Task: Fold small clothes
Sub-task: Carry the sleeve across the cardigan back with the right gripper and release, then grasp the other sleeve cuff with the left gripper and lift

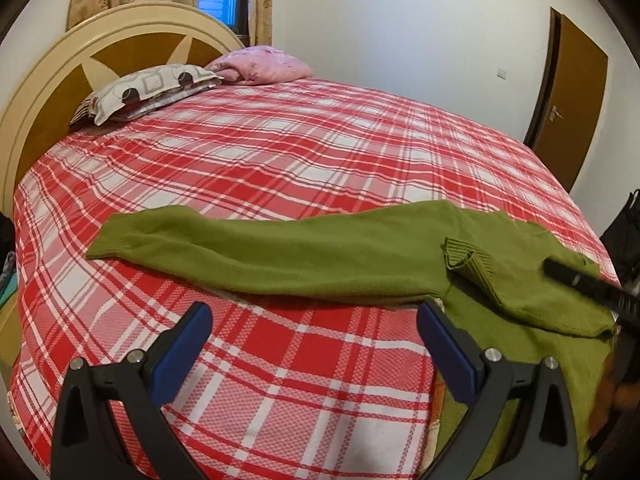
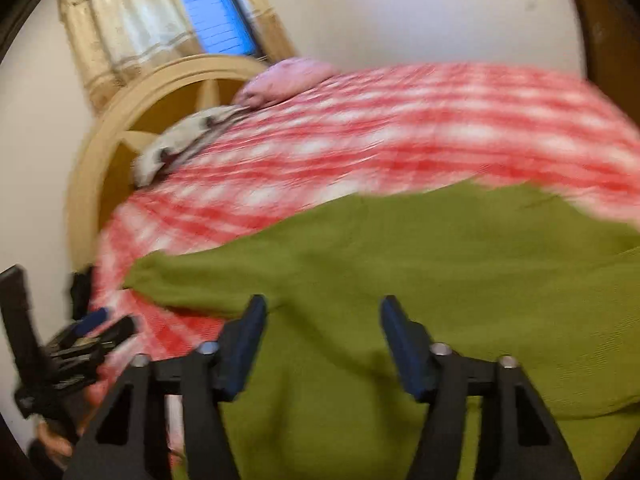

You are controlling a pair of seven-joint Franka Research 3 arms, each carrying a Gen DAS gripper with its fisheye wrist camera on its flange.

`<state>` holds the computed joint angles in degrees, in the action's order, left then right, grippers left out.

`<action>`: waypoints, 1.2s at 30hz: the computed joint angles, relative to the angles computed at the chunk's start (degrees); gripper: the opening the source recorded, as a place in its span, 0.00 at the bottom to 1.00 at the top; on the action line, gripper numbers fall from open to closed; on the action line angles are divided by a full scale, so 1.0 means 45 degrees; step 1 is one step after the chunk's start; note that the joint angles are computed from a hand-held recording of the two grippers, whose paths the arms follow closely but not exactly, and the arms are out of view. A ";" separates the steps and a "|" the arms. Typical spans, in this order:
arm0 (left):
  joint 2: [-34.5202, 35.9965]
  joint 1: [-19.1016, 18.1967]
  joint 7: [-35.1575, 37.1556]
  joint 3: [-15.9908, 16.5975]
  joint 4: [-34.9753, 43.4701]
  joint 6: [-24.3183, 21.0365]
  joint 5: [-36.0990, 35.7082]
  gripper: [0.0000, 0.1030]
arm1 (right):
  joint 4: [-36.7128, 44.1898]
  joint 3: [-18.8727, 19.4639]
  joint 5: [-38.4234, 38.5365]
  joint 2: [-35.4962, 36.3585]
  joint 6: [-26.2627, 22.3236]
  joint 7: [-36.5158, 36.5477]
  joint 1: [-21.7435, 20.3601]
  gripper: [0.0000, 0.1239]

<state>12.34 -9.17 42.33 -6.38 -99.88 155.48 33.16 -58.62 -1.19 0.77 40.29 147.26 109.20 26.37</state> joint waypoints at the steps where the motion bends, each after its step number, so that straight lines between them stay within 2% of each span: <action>1: 0.0021 -0.0025 0.0021 -0.0024 0.0035 -0.0019 -0.0009 1.00 | -0.0498 -0.0810 -0.0541 -0.0378 -0.0089 0.0887 0.0221 0.45; 3: 0.0038 -0.0013 0.0147 -0.0084 0.0067 0.0015 -0.0170 1.00 | -0.1163 -0.2425 -0.2193 -0.0923 -0.0913 0.2943 0.0733 0.45; 5: 0.0093 -0.0051 0.0248 -0.0126 0.0153 0.0026 -0.0276 1.00 | -0.1334 -0.3267 -0.3357 -0.1117 -0.2367 0.4177 0.0811 0.45; 7: 0.0185 -0.0151 0.0301 -0.0134 0.0324 -0.0117 -0.0242 1.00 | -0.1731 -0.3475 -0.3868 -0.1317 -0.2992 0.4899 0.0565 0.45; 9: 0.0299 -0.0244 0.0410 -0.0161 0.0528 -0.0310 -0.0261 1.00 | -0.1880 -0.3323 -0.3868 -0.1345 -0.3334 0.5234 0.0022 0.45; 12: 0.0467 -0.0384 0.0518 -0.0192 0.0825 -0.0594 -0.0309 1.00 | -0.1215 -0.2153 -0.2631 -0.0777 -0.3833 0.4755 -0.1323 0.45; 13: 0.0538 -0.0437 0.0554 -0.0208 0.0949 -0.0718 -0.0336 1.00 | -0.1232 -0.1762 -0.2393 -0.0684 -0.3667 0.4548 -0.1610 0.44; 14: 0.0592 -0.0499 0.0557 -0.0210 0.1059 -0.0843 -0.0335 1.00 | -0.1601 -0.1609 -0.2436 -0.0818 -0.3183 0.4439 -0.1699 0.31; 15: 0.0622 -0.0546 0.0566 -0.0206 0.1125 -0.0934 -0.0324 1.00 | -0.1705 -0.1607 -0.2753 -0.0836 -0.2886 0.4216 -0.1631 0.24; 16: 0.0647 -0.0586 0.0607 -0.0206 0.1189 -0.1025 -0.0307 1.00 | -0.1511 -0.1988 -0.3567 -0.0714 -0.3068 0.4051 -0.1200 0.11; 17: 0.0655 -0.0631 0.0627 -0.0190 0.1231 -0.1095 -0.0242 1.00 | -0.1761 -0.2071 -0.4069 -0.0903 -0.3107 0.4102 -0.1074 0.06; 20: 0.0663 -0.0767 0.0493 -0.0086 0.1362 -0.1305 0.0102 1.00 | -0.2510 -0.2380 -0.4943 -0.1369 -0.2781 0.4881 -0.0954 0.05; 23: 0.0625 -0.0785 0.0115 0.0024 0.1315 -0.1242 0.0422 1.00 | -0.2561 -0.2241 -0.4575 -0.1304 -0.3205 0.5517 -0.1494 0.05; 25: 0.0667 -0.0682 0.0214 -0.0050 0.1357 -0.1322 0.0193 1.00 | -0.2178 -0.2480 -0.5120 -0.1000 -0.3500 0.5956 -0.1444 0.05; 29: 0.0573 -0.0657 0.0006 0.0063 0.1170 -0.1366 0.0472 1.00 | -0.2826 -0.1685 -0.4009 -0.1589 -0.2695 0.5263 -0.2215 0.05; 31: 0.0516 -0.0565 -0.0132 0.0106 0.1045 -0.1366 0.0515 1.00 | -0.3588 -0.2202 -0.4619 -0.2305 -0.2316 0.6577 -0.1692 0.06; 33: 0.0447 -0.0437 -0.0320 0.0161 0.0904 -0.1441 0.0489 1.00 | -0.4304 -0.2700 -0.6361 -0.2995 -0.1688 0.7970 -0.0762 0.06; 34: 0.0426 -0.0407 -0.0511 0.0242 0.0871 -0.1602 0.0610 1.00 | -0.4495 -0.2501 -0.6765 -0.3178 -0.1223 0.7922 -0.0668 0.06; 35: 0.0370 -0.0396 -0.0779 0.0333 0.0821 -0.1774 0.0819 1.00 | -0.4488 -0.1969 -0.6620 -0.3216 -0.0693 0.7143 -0.0811 0.06; 36: 0.0265 -0.0383 -0.1229 0.0454 0.0706 -0.1910 0.1101 1.00 | -0.4184 -0.1131 -0.5896 -0.3027 -0.0221 0.5680 -0.1094 0.06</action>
<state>13.54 -10.89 36.80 -4.34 -96.70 146.88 38.11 -77.45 -6.27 -25.76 26.67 146.26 134.76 21.45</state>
